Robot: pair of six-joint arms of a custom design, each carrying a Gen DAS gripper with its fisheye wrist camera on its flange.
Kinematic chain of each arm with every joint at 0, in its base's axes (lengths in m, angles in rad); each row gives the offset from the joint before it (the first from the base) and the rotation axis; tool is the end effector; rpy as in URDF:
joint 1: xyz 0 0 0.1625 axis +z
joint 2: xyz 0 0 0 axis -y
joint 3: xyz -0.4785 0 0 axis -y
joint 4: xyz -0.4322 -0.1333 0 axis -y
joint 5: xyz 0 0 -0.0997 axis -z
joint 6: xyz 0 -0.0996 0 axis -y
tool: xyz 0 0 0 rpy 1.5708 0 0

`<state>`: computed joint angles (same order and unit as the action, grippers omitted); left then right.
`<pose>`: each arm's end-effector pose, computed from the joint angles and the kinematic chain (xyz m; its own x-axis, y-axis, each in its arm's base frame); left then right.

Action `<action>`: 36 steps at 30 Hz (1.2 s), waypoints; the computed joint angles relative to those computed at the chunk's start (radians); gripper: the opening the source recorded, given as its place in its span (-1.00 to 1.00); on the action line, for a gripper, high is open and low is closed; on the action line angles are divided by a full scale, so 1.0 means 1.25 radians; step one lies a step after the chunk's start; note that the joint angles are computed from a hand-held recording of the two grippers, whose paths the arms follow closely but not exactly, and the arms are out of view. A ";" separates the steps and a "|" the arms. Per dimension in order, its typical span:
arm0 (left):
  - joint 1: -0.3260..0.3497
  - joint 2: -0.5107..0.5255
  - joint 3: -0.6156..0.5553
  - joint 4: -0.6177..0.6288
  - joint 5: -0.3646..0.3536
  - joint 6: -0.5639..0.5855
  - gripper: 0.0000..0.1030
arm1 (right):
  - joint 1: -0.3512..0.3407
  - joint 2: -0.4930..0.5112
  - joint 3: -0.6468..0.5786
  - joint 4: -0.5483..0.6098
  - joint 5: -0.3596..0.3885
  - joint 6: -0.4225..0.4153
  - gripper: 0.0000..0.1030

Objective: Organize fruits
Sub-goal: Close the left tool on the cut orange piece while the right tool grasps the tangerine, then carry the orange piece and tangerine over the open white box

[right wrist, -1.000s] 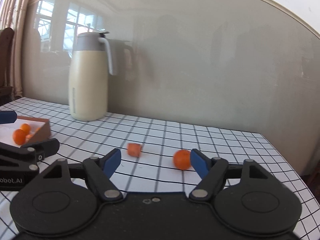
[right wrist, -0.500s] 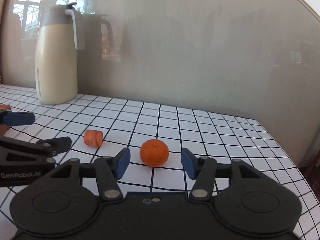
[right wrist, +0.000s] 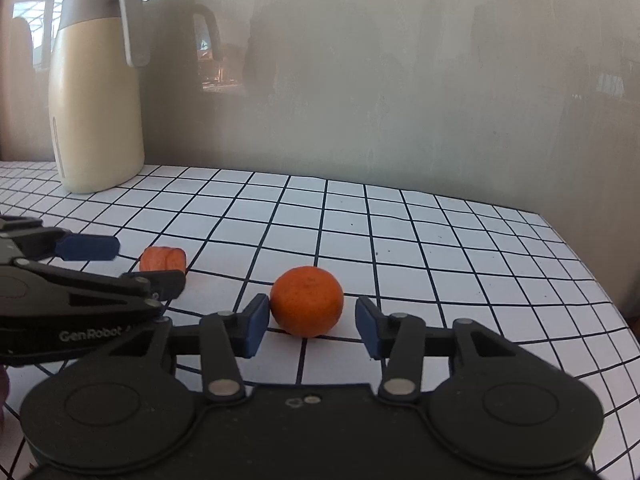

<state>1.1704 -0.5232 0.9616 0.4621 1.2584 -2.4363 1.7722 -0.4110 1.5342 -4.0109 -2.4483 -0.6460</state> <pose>-0.1556 -0.7882 0.0819 -0.5259 0.6164 -0.5861 0.8489 0.4230 -0.3169 0.1981 -0.6866 0.0446 -0.5887 0.3322 0.7370 -0.5067 0.5587 -0.6566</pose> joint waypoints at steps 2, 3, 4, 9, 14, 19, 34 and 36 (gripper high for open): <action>-0.003 0.016 -0.025 0.022 -0.006 -0.005 0.17 | -0.002 -0.005 0.002 0.024 -0.007 0.017 -0.28; -0.005 0.020 -0.029 0.028 -0.010 -0.002 0.11 | -0.003 -0.008 0.006 0.034 -0.004 0.029 -0.33; -0.007 0.021 -0.027 0.029 -0.011 0.005 -0.11 | -0.004 -0.008 0.004 0.038 0.002 0.032 -0.37; -0.010 0.007 0.000 0.019 0.004 0.012 -0.54 | 0.003 -0.006 0.008 0.032 0.011 0.033 -0.41; -0.006 -0.055 0.091 -0.034 0.027 -0.009 -0.54 | 0.021 -0.009 0.022 0.017 0.004 0.038 -0.41; -0.012 -0.141 0.202 -0.085 0.032 -0.013 -0.54 | 0.045 -0.018 0.055 -0.020 -0.003 0.037 -0.41; -0.011 -0.348 0.445 -0.232 -0.011 0.011 -0.54 | 0.114 -0.019 0.145 -0.088 -0.008 0.050 -0.40; -0.008 -0.373 0.468 -0.244 -0.018 0.014 -0.54 | 0.123 -0.015 0.146 -0.084 -0.006 0.056 -0.40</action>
